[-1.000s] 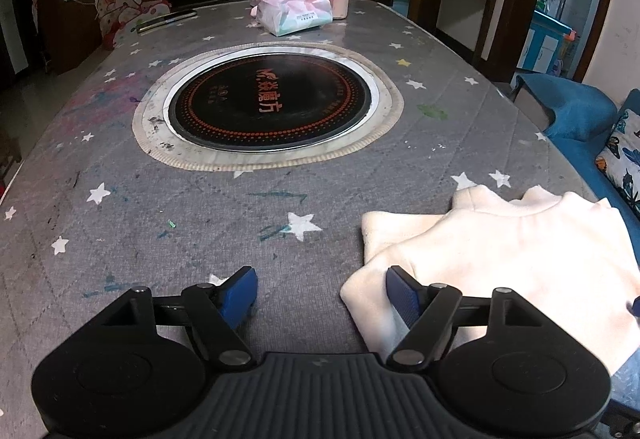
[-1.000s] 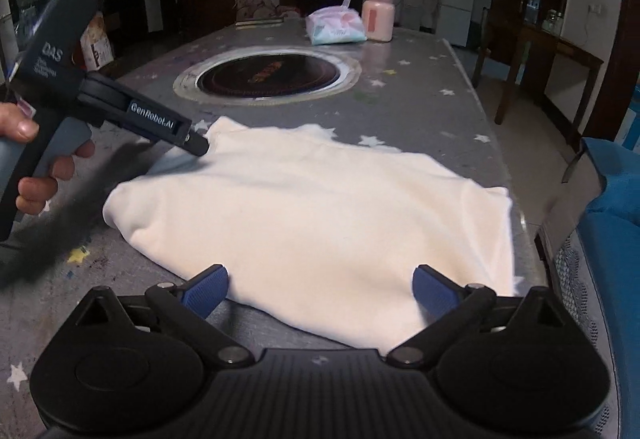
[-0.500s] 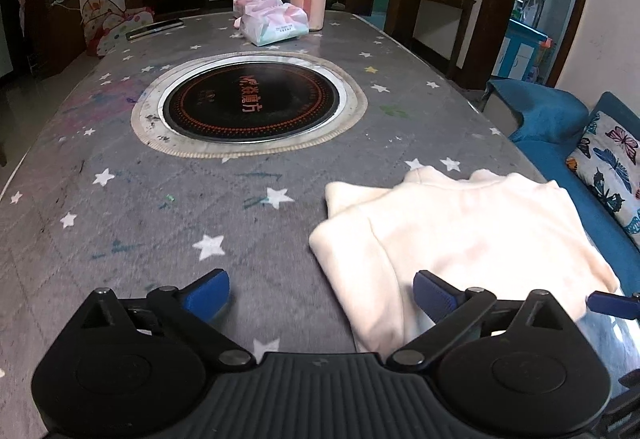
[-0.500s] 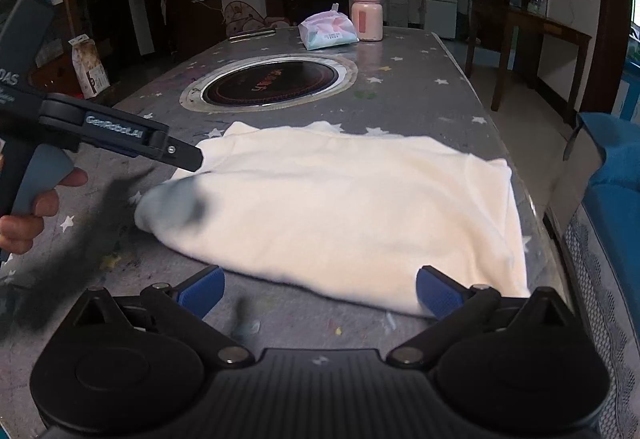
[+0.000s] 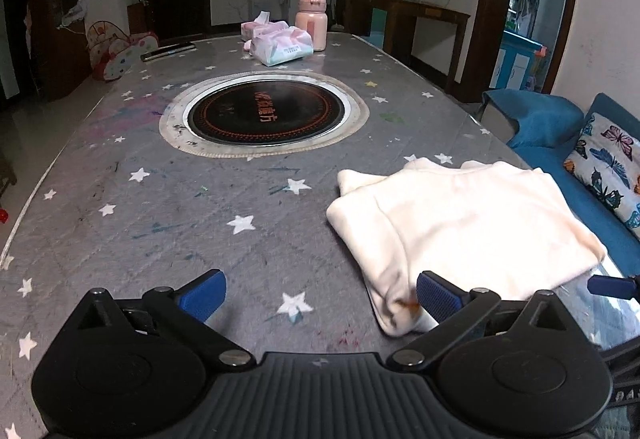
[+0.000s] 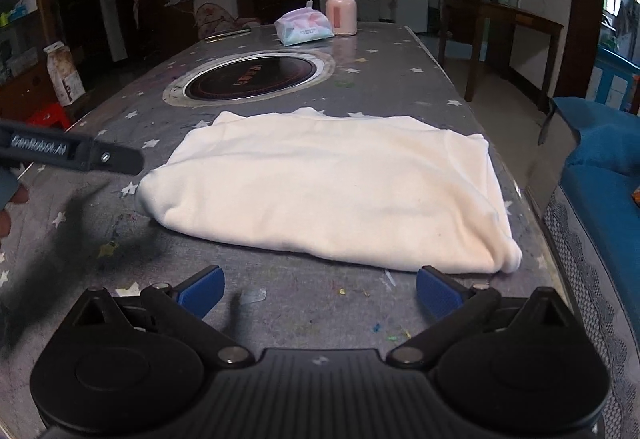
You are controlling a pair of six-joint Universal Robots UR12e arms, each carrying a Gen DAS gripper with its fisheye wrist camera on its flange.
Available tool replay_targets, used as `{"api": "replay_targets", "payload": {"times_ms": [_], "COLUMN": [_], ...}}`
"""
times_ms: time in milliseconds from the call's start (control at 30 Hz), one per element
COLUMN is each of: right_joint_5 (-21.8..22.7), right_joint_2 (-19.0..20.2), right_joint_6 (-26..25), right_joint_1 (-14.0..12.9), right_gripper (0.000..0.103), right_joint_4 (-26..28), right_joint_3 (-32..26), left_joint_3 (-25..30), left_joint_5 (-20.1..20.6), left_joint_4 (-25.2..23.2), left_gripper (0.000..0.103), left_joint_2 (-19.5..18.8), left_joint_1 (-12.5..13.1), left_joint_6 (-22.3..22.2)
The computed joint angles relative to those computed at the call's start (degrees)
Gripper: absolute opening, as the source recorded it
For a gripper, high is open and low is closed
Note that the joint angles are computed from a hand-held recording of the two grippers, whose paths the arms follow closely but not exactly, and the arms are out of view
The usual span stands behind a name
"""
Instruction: Fold clothes
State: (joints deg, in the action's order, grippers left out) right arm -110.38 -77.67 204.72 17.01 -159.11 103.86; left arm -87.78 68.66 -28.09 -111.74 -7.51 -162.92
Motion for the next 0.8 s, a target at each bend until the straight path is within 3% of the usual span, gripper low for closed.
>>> {"api": "replay_targets", "payload": {"times_ms": [300, 467, 567, 800], "right_joint_5": [-2.3, -2.6, -2.7, -2.9], "right_joint_2": [-0.3, -0.6, -0.7, -1.0], "right_joint_6": [0.6, 1.0, 1.4, 2.1], "right_joint_1": [1.0, 1.4, 1.5, 1.8], "right_gripper": [0.103, 0.103, 0.103, 0.103], "right_joint_4": [-0.6, -0.8, -1.1, -1.5], "right_joint_3": [0.5, 0.9, 1.2, 1.8], "left_joint_3": [-3.4, -4.2, -3.6, -5.4], "left_joint_5": [-0.5, -1.5, -2.4, -0.6], "left_joint_4": [3.1, 1.1, -3.7, -0.6], "left_gripper": [0.103, 0.103, 0.103, 0.103], "left_joint_2": [2.0, 3.0, 3.4, 4.2], "left_joint_1": [0.6, 0.6, 0.7, 0.1], "left_joint_6": [-0.9, -0.1, 0.7, 1.2]}}
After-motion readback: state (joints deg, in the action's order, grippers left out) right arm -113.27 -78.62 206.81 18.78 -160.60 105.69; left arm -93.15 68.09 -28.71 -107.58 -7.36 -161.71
